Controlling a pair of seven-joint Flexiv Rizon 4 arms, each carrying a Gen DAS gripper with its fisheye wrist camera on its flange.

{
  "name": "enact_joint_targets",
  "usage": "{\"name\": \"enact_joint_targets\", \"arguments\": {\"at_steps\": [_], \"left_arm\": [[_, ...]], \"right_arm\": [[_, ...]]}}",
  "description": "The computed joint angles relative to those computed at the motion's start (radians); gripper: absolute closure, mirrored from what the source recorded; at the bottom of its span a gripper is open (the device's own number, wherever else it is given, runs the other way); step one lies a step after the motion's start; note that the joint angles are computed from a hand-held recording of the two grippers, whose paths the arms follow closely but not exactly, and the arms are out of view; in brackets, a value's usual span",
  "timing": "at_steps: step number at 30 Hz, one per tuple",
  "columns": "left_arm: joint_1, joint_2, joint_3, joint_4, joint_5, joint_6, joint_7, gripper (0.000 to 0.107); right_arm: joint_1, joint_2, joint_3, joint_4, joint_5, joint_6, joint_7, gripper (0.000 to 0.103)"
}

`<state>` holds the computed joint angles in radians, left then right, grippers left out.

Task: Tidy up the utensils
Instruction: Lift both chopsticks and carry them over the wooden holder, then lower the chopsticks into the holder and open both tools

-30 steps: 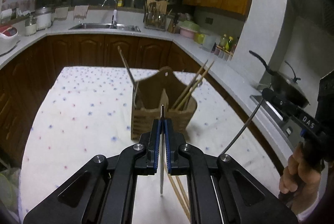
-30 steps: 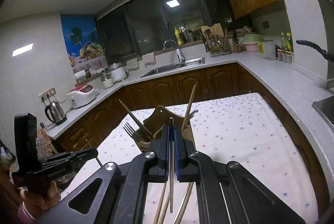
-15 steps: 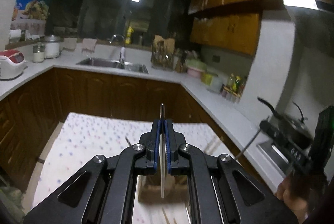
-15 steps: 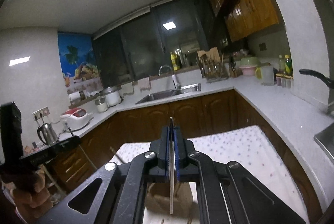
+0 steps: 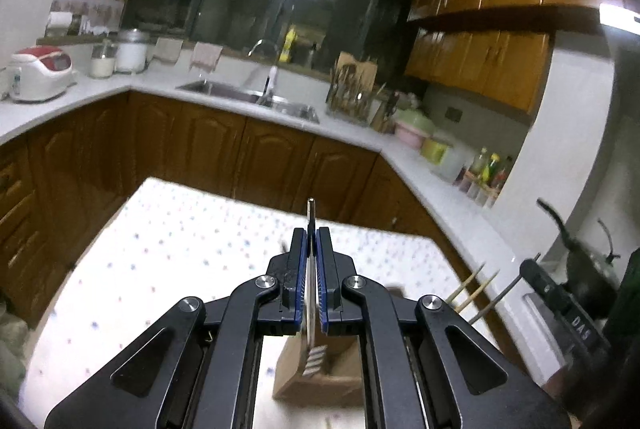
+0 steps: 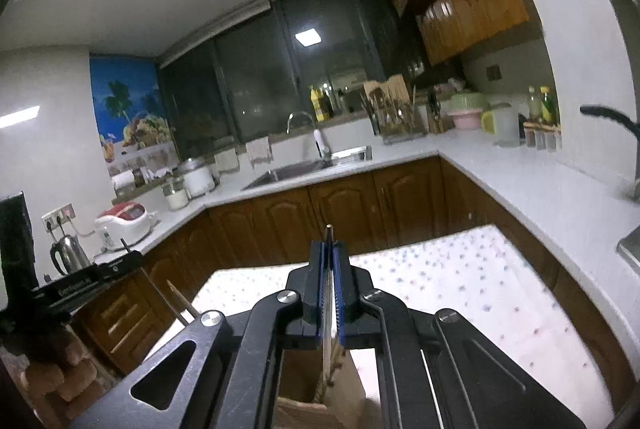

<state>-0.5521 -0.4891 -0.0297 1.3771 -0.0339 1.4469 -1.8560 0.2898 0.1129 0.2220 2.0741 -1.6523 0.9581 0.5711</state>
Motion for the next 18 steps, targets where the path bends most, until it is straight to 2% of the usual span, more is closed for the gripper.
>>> {"name": "enact_joint_targets", "arguments": {"at_steps": [10,14,18], "left_arm": [[0.017,-0.004,-0.042,0.054,-0.02,-0.032,0.042,0.101],[-0.006,-0.004,-0.011,0.049,0.003,-0.033,0.027,0.101],[0.007,-0.002,-0.027,0.049,-0.005,-0.039,0.037,0.101]], "right_arm": [[0.005,-0.041,-0.01,0.027,0.074,0.058,-0.035,0.099],[0.012,-0.039,-0.006,0.031,0.084,0.049,-0.042,0.098],[0.014,-0.04,-0.006,0.029,0.097,0.052,-0.053,0.098]]}}
